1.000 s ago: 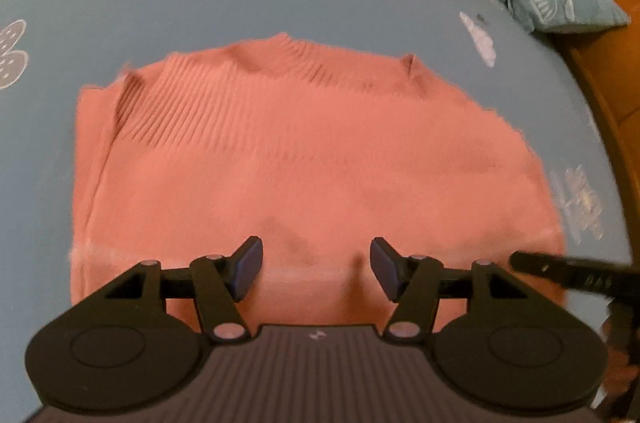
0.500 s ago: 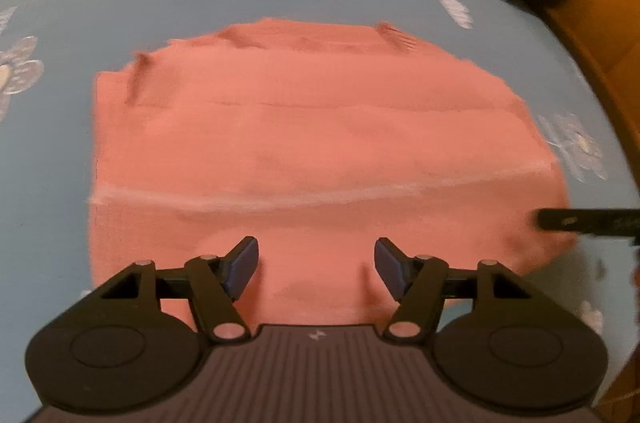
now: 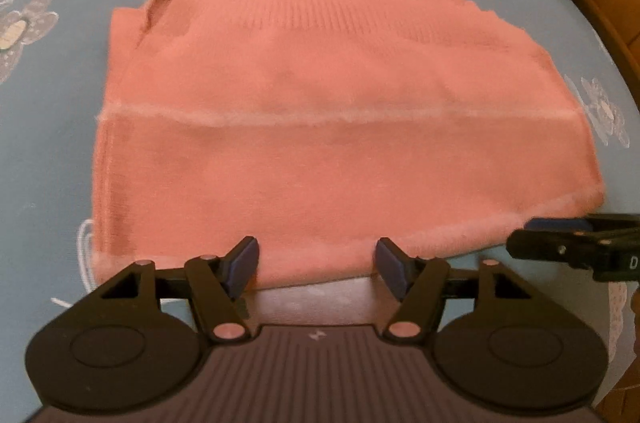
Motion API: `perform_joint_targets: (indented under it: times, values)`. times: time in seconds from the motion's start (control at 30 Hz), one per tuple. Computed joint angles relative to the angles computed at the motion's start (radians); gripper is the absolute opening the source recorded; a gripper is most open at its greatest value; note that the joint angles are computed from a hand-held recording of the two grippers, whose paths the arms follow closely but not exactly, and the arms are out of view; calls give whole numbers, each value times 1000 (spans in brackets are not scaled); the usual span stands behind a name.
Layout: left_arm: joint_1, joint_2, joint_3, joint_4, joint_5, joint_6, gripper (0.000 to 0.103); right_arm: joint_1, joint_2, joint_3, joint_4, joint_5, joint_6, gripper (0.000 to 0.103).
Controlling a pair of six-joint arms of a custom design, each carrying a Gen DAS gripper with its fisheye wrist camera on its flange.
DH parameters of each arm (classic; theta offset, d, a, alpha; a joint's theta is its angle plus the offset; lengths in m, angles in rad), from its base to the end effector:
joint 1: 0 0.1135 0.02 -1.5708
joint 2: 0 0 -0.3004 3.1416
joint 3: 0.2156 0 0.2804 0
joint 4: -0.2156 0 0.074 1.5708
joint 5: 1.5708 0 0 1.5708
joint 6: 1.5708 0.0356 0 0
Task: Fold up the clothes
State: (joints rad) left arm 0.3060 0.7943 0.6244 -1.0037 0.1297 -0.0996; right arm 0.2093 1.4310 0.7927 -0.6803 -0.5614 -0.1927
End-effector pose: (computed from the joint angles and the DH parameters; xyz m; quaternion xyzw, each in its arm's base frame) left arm 0.1271 0.0353 0.2398 -0.1845 0.9608 -0.0429 0.2024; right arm 0.2502 0.0725 0.1951 -0.2244 0.9271 0.2758 0.1186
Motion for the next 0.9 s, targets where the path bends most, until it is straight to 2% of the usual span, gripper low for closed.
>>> perform_joint_targets:
  times: [0.1,0.17,0.27,0.37,0.47,0.67,0.77,0.9]
  values:
    - [28,-19,6,8,11,-22,69,62,-47,-19,59,29,12,69]
    - [48,-4,-6,21,41,-33,70,120,-47,-37,107,97,33,71]
    - [28,15,-36,19,2,-31,71,133,-75,-86,129,134,41,72]
    - [25,-16,-34,9,0,-22,71,83,-126,-78,48,122,6,72]
    - [34,-49,-23,0,-12,0,71,9,-180,-75,39,135,-27,72]
    - [21,36,-30,37,-26,-21,71,0,-110,-64,159,173,2,72]
    - [51,18,-39,36,-16,-9,73,10,-53,-59,118,195,13,78]
    - [97,-41,-26,-21,-29,29,72,2,-98,-90,101,206,16,80]
